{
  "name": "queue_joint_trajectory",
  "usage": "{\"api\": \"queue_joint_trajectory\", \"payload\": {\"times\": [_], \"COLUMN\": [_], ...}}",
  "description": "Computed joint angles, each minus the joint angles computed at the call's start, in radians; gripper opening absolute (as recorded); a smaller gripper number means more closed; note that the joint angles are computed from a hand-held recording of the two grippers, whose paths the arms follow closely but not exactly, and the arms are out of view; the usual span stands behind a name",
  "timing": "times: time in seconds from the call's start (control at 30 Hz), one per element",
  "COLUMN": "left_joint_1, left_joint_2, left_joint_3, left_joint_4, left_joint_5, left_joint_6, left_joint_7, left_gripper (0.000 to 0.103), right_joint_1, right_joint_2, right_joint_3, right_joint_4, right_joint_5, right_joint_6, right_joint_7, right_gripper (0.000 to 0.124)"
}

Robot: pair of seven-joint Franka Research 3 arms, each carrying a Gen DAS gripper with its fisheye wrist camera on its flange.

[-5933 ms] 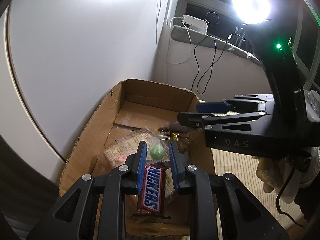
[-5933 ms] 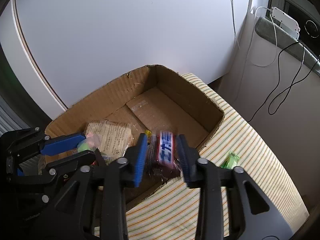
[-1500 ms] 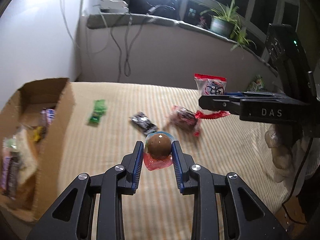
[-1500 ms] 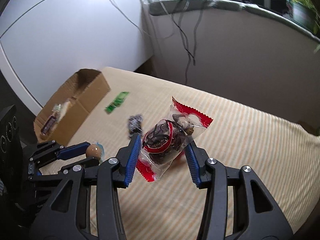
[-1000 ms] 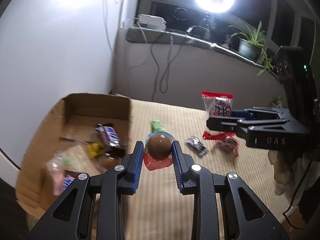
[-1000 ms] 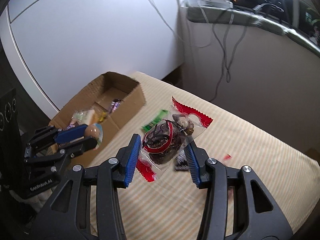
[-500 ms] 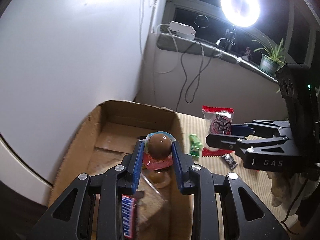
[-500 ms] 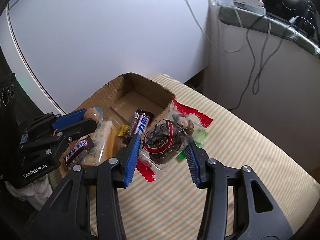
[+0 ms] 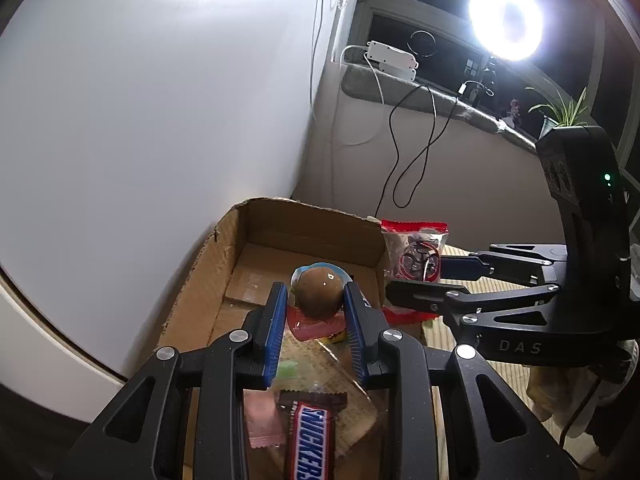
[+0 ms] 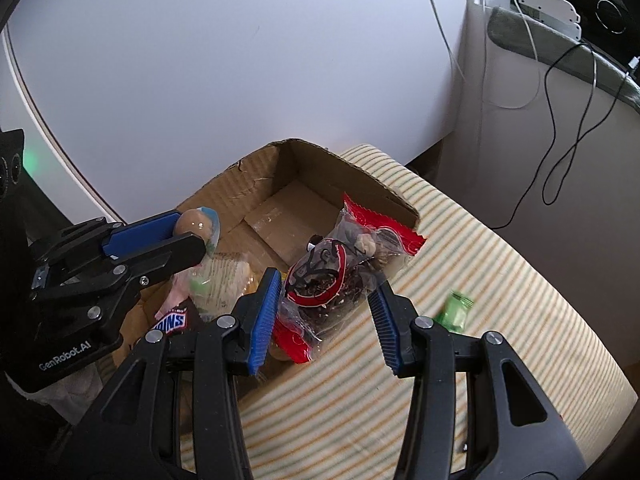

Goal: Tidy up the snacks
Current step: 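Carry the chocolate ball and red chocolate bag over the box with both grippers, then open both grippers to drop the chocolate ball and red bag into the box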

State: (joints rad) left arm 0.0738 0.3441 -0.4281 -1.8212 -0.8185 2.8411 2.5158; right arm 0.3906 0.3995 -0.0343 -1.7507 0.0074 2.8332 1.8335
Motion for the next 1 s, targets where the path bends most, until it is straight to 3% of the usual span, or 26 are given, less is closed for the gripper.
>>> {"api": "queue_joint_trajectory", "payload": {"times": [0.33, 0.53, 0.73, 0.8, 0.87, 1.0], "left_joint_1": [0.003, 0.008, 0.018, 0.020, 0.024, 0.032], "left_joint_2": [0.008, 0.004, -0.006, -0.011, -0.018, -0.037], "left_joint_3": [0.005, -0.003, -0.018, -0.021, -0.027, -0.043], "left_joint_4": [0.006, -0.001, -0.017, -0.023, -0.029, -0.048], "left_joint_5": [0.036, 0.052, 0.055, 0.054, 0.044, 0.010], "left_joint_6": [0.010, 0.031, 0.052, 0.060, 0.072, 0.093], "left_joint_7": [-0.030, -0.043, -0.047, -0.045, -0.038, -0.002], "left_gripper": [0.029, 0.030, 0.030, 0.034, 0.047, 0.049], "right_joint_1": [0.017, 0.029, 0.041, 0.049, 0.056, 0.068], "right_joint_2": [0.051, 0.045, 0.022, 0.008, -0.007, -0.050], "right_joint_3": [-0.012, -0.029, -0.047, -0.058, -0.068, -0.086], "right_joint_4": [0.072, 0.065, 0.039, 0.022, 0.002, -0.053], "right_joint_5": [-0.022, -0.049, -0.083, -0.102, -0.126, -0.180], "right_joint_6": [-0.038, -0.025, -0.016, -0.009, 0.000, 0.019], "right_joint_7": [-0.008, 0.012, 0.046, 0.069, 0.092, 0.143], "right_gripper": [0.049, 0.063, 0.066, 0.072, 0.076, 0.080]}}
